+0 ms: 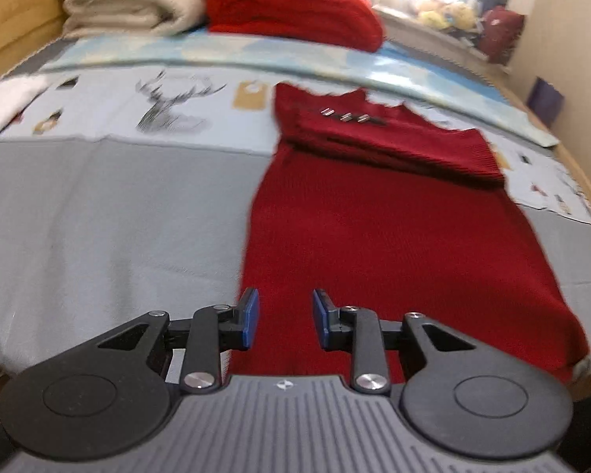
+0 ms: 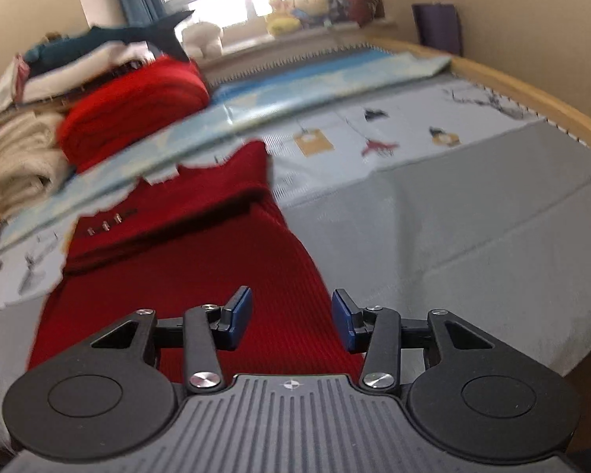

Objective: Fold small clothes

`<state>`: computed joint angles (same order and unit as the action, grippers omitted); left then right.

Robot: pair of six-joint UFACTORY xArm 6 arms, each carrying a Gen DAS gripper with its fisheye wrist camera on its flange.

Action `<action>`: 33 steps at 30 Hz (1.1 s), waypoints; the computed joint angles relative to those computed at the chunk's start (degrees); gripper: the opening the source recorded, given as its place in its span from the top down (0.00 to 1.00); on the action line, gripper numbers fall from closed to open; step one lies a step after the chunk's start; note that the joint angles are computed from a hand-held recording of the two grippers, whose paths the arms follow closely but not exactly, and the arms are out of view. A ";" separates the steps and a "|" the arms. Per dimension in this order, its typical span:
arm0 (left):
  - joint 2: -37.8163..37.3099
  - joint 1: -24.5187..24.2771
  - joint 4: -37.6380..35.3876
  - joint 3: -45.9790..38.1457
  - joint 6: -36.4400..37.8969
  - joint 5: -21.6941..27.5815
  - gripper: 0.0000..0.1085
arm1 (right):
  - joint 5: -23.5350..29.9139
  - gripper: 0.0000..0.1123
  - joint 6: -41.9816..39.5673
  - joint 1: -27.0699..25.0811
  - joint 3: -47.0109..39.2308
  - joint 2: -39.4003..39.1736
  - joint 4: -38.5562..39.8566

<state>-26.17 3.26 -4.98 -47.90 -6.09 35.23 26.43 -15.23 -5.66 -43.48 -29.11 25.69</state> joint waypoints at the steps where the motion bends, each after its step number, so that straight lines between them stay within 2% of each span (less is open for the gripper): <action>1: 0.41 1.06 -2.00 -0.43 0.16 1.24 0.70 | 1.15 0.58 -0.04 -0.29 -0.32 0.80 -0.38; 5: 1.37 7.23 -12.84 -1.47 0.01 6.15 0.69 | 4.05 0.58 1.57 -0.94 -0.36 2.72 -3.50; 10: 4.51 11.40 -14.63 -3.99 -3.05 12.50 0.66 | 11.28 0.56 4.23 -2.07 -2.27 5.33 -6.19; 14: 5.93 9.55 -12.66 -5.34 -1.18 14.14 0.52 | 12.25 0.55 8.54 -1.84 -2.82 6.45 -10.95; 18: 6.96 7.83 -9.86 -5.68 -2.48 14.90 0.52 | 13.12 0.55 11.82 -1.59 -2.94 6.90 -15.91; 23: 8.85 6.83 -9.19 -6.26 -1.41 15.26 0.52 | 15.42 0.45 12.42 -2.63 -4.02 8.23 -17.49; 26: 10.05 6.14 -7.51 -6.76 -1.12 15.47 0.52 | 16.86 0.42 12.10 -2.39 -4.84 9.24 -18.41; 33: 10.31 5.03 -6.39 -6.08 0.45 13.59 0.54 | 17.41 0.44 9.37 -0.96 -5.07 9.81 -19.12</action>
<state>-15.86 8.29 -11.37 -53.98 -5.64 48.82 43.84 -5.87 -6.62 -48.55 -19.29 6.57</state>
